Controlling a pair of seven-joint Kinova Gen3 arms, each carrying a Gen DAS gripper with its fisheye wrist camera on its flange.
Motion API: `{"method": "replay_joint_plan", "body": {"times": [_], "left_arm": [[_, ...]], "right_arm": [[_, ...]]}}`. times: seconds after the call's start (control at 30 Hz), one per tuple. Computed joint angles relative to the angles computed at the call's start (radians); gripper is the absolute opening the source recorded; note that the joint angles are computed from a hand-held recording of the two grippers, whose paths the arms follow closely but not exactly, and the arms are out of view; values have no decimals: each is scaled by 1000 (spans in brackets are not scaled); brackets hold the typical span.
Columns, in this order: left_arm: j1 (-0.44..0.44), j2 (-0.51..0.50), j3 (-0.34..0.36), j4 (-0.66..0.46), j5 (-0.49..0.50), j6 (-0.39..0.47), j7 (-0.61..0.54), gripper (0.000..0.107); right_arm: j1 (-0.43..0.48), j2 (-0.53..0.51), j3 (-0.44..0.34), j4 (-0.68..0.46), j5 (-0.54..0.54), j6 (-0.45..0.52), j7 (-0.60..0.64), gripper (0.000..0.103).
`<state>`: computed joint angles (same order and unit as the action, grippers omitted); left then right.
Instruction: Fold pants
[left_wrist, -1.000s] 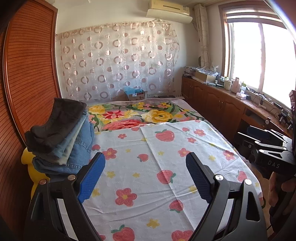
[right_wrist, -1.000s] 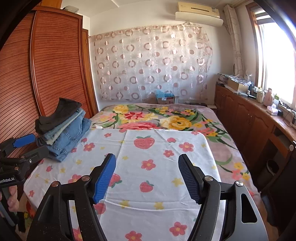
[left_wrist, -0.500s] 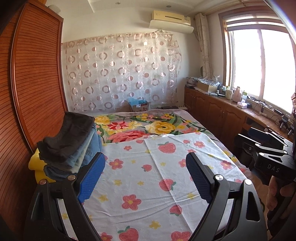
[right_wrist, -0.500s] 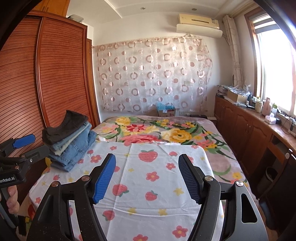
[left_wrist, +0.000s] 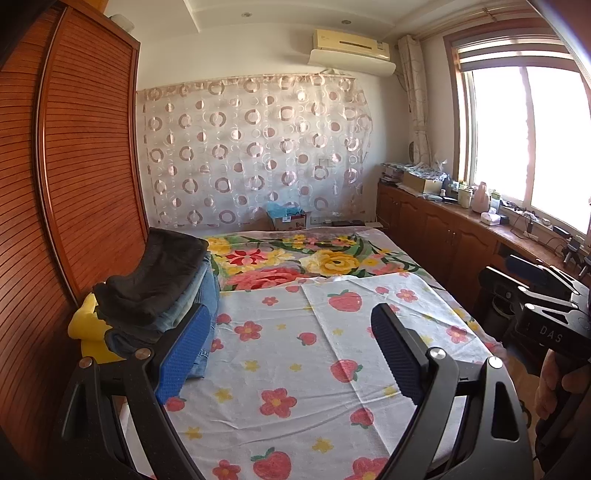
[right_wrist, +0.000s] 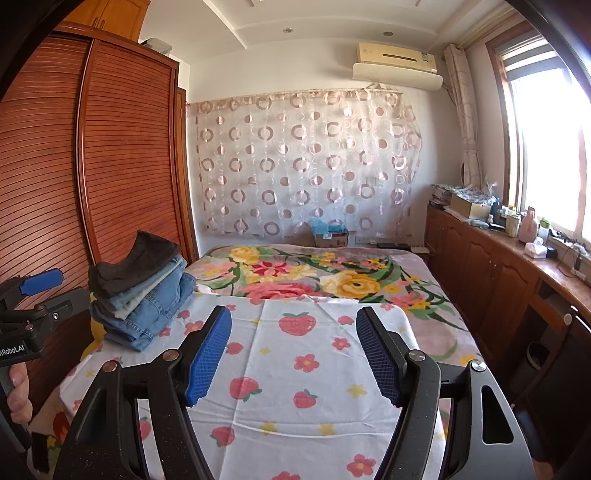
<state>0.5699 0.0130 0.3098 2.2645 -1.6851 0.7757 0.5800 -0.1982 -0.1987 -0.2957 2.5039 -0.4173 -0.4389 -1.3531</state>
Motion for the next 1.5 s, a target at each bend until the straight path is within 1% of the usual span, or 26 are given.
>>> {"method": "replay_joint_plan", "body": {"times": [0.2,0.27,0.3,0.57,0.67,0.8,1.03,1.17,1.5], "left_arm": [[0,-2,0,1,0,1,2,89],[-2,-4,-1,2,-2,-2,2,89],[-1,-2,0,2,-1,1,2,89],[-1,-2,0,2,0,1,1,89],[0,-1,1,1,0,2,2,89],[0,-2,0,2,-1,1,1,89],[1,-1,0,2,-1,2,2,89],[1,0,0,2,-1,4,4,89],[2,1,1,3,-3,5,6,89]], "right_arm": [[4,-2,-7,0,-10,1,8,72],[-3,4,4,1,2,-7,1,72],[6,-3,-7,-4,-10,3,11,72],[-4,4,13,-1,12,-5,-4,72],[0,5,3,-1,-1,-10,7,72],[-8,11,11,-2,4,-15,7,72],[-10,8,5,2,-11,-19,14,72],[-7,3,-10,4,-34,-20,29,72],[-11,6,-7,5,-36,-25,31,72]]}}
